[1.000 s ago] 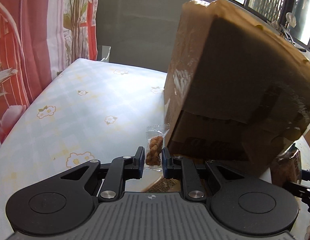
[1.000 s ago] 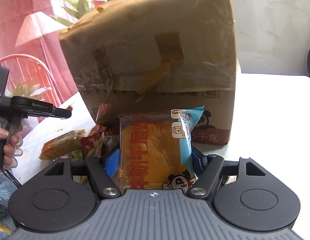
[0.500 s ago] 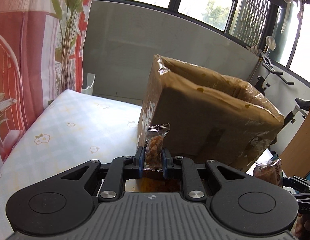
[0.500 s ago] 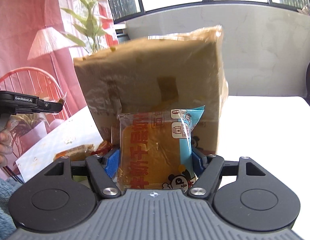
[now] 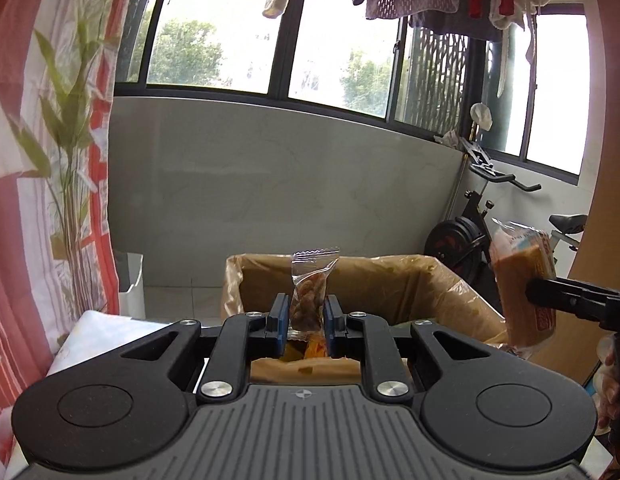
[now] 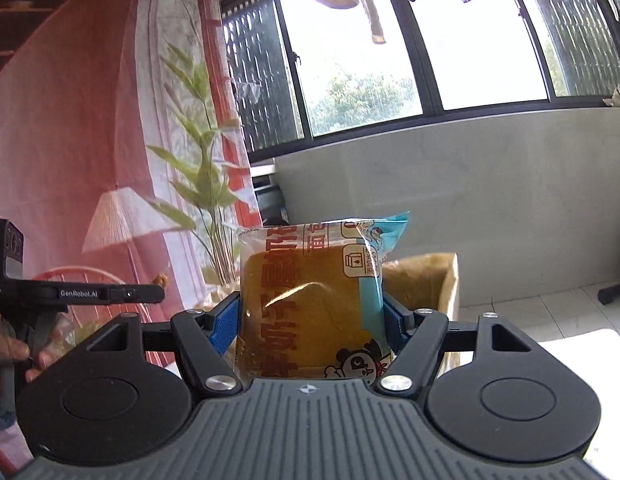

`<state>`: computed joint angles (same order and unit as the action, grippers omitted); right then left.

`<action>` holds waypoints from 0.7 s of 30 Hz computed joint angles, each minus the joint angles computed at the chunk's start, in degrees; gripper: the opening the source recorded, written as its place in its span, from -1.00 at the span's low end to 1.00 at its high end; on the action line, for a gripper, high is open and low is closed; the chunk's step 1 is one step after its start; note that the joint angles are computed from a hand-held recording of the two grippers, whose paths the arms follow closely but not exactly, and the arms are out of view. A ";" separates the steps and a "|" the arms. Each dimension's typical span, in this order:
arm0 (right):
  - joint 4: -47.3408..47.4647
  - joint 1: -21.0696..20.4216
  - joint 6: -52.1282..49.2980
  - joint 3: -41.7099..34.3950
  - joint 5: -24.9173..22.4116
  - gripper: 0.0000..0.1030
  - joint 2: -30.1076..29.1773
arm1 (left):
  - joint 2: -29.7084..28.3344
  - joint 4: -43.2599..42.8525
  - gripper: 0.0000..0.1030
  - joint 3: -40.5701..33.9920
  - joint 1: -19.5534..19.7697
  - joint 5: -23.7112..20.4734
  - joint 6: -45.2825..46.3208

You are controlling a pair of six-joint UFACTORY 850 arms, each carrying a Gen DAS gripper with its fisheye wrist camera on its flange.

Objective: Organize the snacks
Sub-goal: 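Lift both held snacks up and carry them over the box, then open both tools to drop the snacks into the box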

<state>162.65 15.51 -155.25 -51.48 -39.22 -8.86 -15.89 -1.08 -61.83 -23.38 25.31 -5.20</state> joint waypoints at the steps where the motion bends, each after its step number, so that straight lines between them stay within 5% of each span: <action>1: 0.27 0.15 -1.01 -1.94 0.40 0.39 -1.25 | -0.98 0.10 -0.62 -1.47 -0.14 -0.45 0.17; 5: 0.64 0.78 -1.38 -10.57 4.96 0.39 -7.63 | -6.29 3.98 -0.62 -8.72 0.18 -4.15 -5.35; 14: -2.04 2.50 3.47 -23.04 16.47 0.40 -17.86 | -13.29 1.23 -0.59 -17.32 0.65 -9.47 -2.72; 17: 2.83 3.18 -1.39 -23.11 17.92 0.48 -18.04 | -13.67 -7.80 0.00 -17.70 0.28 -9.98 4.98; 21: 2.30 2.67 -0.61 -19.89 13.96 0.68 -16.08 | -12.23 -5.15 0.06 -15.50 0.66 -9.42 2.13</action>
